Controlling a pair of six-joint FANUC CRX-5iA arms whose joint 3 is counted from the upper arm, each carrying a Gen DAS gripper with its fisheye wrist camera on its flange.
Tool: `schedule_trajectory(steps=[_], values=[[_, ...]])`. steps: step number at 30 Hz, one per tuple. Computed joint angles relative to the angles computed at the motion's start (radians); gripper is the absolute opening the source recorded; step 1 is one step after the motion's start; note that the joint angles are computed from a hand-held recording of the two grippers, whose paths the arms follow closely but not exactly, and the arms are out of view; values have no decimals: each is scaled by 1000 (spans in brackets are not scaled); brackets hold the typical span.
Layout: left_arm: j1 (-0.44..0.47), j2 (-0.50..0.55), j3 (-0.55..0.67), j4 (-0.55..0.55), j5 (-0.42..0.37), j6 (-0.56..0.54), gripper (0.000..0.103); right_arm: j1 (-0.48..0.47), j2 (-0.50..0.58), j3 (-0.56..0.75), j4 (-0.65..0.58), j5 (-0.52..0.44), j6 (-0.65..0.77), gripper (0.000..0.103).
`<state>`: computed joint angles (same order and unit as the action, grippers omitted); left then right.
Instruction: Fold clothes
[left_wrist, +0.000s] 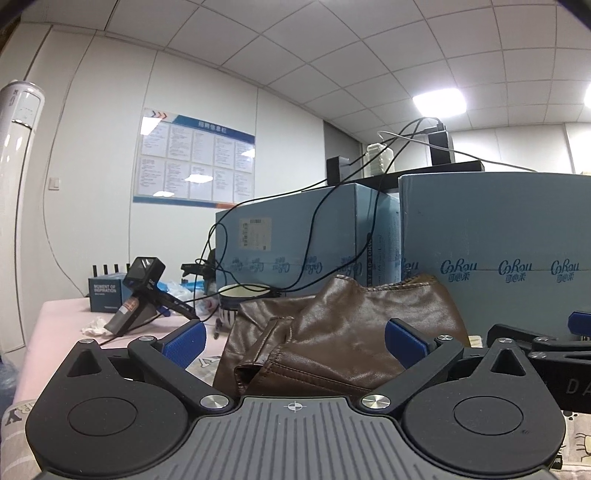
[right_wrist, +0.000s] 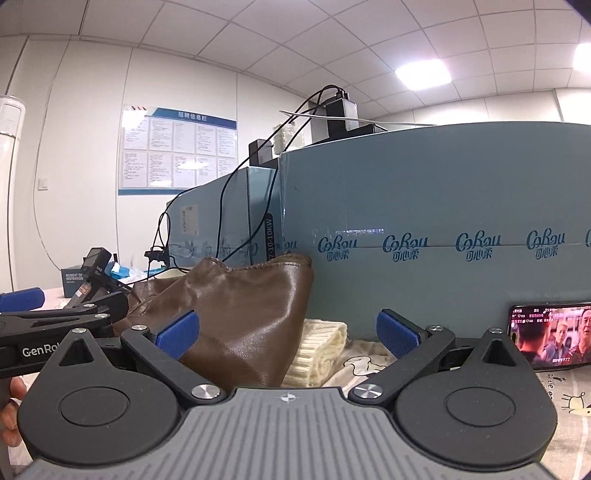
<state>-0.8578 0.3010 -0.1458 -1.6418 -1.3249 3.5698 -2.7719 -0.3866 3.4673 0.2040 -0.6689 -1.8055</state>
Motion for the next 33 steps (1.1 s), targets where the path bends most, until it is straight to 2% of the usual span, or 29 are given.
schedule_trajectory(steps=[6,33], values=[[4,12,18,16,-33,-2,103,-1,0,3,-1,-4,-5,103],[9,11,21,28,-32,1,103,-2,3,-3,-1,20,-13,103]])
